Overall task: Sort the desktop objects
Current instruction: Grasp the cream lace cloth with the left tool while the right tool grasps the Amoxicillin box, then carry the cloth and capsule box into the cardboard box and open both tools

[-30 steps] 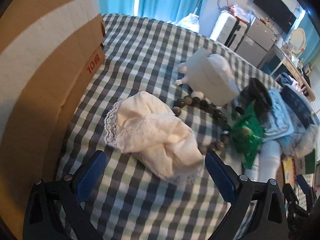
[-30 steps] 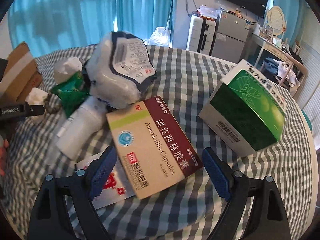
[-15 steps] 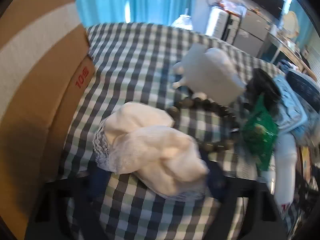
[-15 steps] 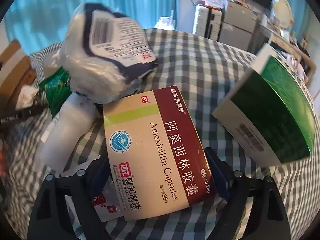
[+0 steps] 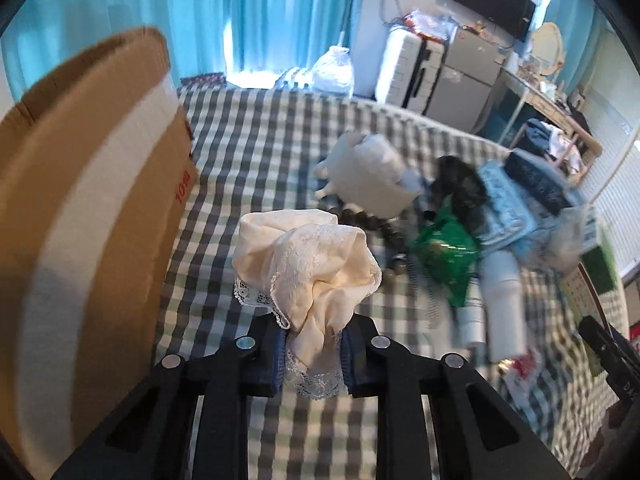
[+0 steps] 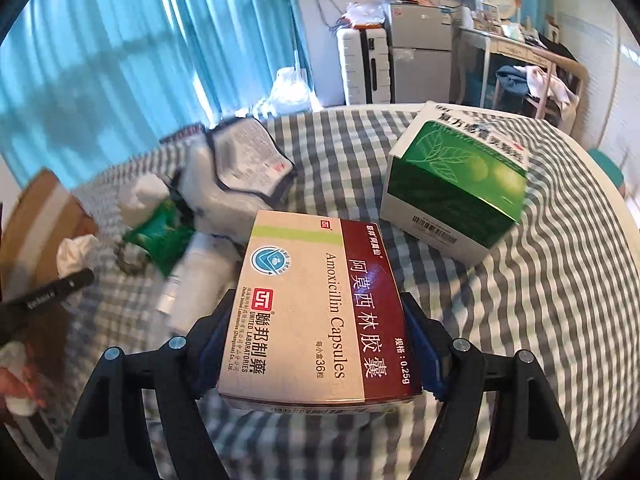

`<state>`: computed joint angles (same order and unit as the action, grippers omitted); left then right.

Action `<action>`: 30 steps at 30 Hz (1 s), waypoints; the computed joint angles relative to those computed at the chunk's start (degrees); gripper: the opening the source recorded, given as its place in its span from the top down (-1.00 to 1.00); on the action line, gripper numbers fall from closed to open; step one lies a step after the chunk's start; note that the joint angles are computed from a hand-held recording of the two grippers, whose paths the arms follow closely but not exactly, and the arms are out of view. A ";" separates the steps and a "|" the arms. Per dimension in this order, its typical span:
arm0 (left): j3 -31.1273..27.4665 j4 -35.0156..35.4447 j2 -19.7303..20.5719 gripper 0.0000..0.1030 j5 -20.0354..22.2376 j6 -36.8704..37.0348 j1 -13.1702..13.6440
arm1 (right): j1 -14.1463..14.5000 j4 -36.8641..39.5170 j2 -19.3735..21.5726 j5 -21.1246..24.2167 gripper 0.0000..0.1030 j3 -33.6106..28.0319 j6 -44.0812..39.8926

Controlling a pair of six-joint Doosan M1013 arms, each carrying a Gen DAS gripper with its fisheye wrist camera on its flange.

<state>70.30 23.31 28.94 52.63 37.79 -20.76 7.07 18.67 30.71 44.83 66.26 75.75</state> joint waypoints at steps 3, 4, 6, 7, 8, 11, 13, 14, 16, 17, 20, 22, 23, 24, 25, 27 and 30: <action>0.57 1.40 -1.54 0.57 0.06 0.12 -0.92 | 0.15 1.64 -1.27 -0.55 -0.49 1.05 0.74; 0.69 1.62 -1.92 0.57 -0.30 0.19 -1.04 | 0.15 2.59 -1.96 -0.85 -0.49 1.68 0.69; 0.37 1.83 -2.51 0.57 -0.55 1.26 -1.36 | 0.18 3.21 -3.00 -2.02 -0.49 2.65 1.29; 0.61 2.28 -2.98 0.57 -0.61 1.43 -1.56 | 0.33 3.41 -3.82 -2.63 -0.49 3.47 1.60; 0.61 2.43 -3.35 0.57 -0.58 1.92 -1.73 | 0.51 4.12 -4.77 -3.29 -0.49 4.37 1.35; 0.59 3.29 -4.54 0.57 -0.88 2.21 -2.19 | 0.91 6.22 -7.09 -4.76 -0.49 6.46 0.01; 0.75 3.94 -5.54 0.57 -1.05 2.12 -2.58 | 1.33 7.17 -8.50 -5.65 -0.49 7.55 -0.95; 1.00 4.41 -6.10 0.57 -1.30 1.93 -2.76 | 1.55 7.68 -9.28 -6.00 -0.49 8.07 -1.60; 2.46 7.10 -8.07 0.57 -2.37 -0.01 -3.40 | 1.99 8.74 -10.43 -6.10 -0.49 8.68 -3.00; 2.68 7.74 -8.54 0.57 -2.86 -0.19 -3.61 | 2.22 9.42 -11.09 -6.36 -0.49 9.13 -4.00; 3.46 10.59 -10.23 0.57 -3.74 -1.41 -4.15 | 3.20 10.50 -12.89 -7.29 -0.49 10.15 -6.20; 4.18 12.04 -11.54 0.57 -4.41 -2.32 -4.21 | 3.96 11.70 -13.91 -7.87 -0.48 10.59 -8.08; 4.48 12.63 -12.20 0.57 -4.63 -2.73 -4.15 | 4.27 12.34 -14.20 -7.85 -0.48 10.63 -8.99; 4.96 13.64 -12.89 0.57 -4.82 -3.70 -4.08 | 4.69 12.74 -14.49 -7.93 -0.49 10.59 -9.65; 5.27 13.97 -13.41 0.57 -4.98 -3.98 -3.93 | 5.17 13.13 -14.73 -7.98 -0.49 10.46 -10.33; 6.08 15.12 -14.72 0.57 -5.10 -5.18 -3.40 | 6.18 13.96 -14.96 -7.51 -0.49 9.88 -11.81; 7.14 17.20 -16.26 0.57 -4.55 -6.98 -2.61 | 7.89 15.68 -14.80 -7.35 -0.49 8.70 -14.18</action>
<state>77.44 40.51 12.69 48.08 30.81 -23.37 14.96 34.35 15.90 37.49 74.96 61.57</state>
